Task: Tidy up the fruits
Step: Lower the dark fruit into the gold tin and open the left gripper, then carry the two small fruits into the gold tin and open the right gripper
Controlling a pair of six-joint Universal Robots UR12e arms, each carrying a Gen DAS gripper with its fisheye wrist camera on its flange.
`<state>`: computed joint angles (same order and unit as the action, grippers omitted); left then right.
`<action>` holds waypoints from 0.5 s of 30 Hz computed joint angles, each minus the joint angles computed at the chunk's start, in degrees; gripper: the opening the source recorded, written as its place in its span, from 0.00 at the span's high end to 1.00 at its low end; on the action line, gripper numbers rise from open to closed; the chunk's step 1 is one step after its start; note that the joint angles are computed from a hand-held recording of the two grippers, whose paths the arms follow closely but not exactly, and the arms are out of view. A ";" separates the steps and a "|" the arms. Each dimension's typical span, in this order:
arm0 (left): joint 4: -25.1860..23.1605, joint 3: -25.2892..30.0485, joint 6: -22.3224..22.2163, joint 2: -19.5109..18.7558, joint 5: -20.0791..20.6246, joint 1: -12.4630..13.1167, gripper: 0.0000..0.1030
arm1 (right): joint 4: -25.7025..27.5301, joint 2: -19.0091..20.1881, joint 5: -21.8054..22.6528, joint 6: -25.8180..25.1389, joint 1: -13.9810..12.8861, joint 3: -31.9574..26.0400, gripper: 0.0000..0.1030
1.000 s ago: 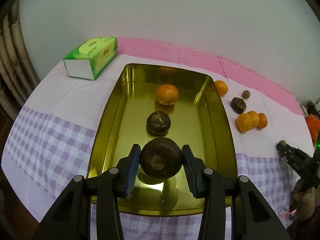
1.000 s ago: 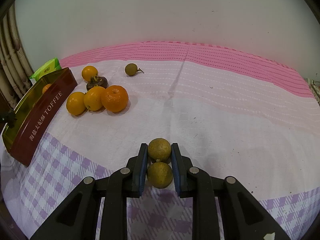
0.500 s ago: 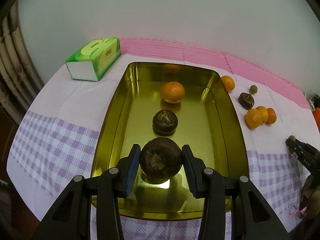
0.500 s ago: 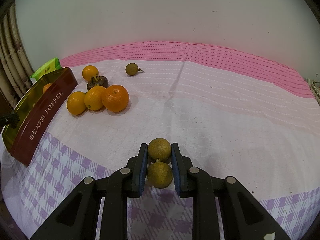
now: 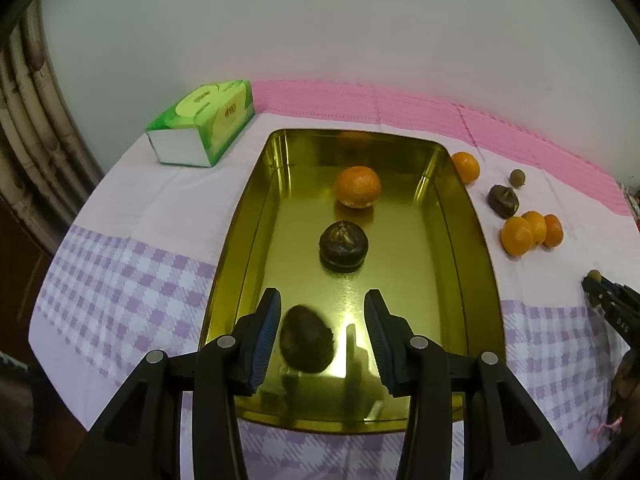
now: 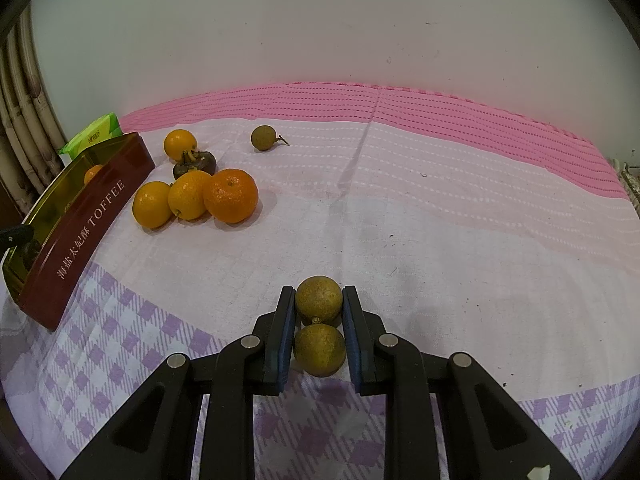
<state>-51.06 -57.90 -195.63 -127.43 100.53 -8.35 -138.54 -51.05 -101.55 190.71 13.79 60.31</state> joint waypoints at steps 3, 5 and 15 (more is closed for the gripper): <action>0.09 0.19 0.07 0.38 1.64 -0.52 0.56 | 0.27 -0.01 0.06 0.01 0.00 -0.08 0.80; -0.59 0.64 0.05 0.57 2.80 -0.87 0.56 | 0.68 -0.01 0.16 0.00 -0.04 -0.19 0.80; -0.41 -0.21 -1.19 2.99 5.74 -2.73 0.39 | 0.79 -2.01 1.86 3.08 -0.54 1.77 0.80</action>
<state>-51.46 -58.11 -196.82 -124.45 106.27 -11.09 -137.76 -53.05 -99.70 193.78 13.25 62.08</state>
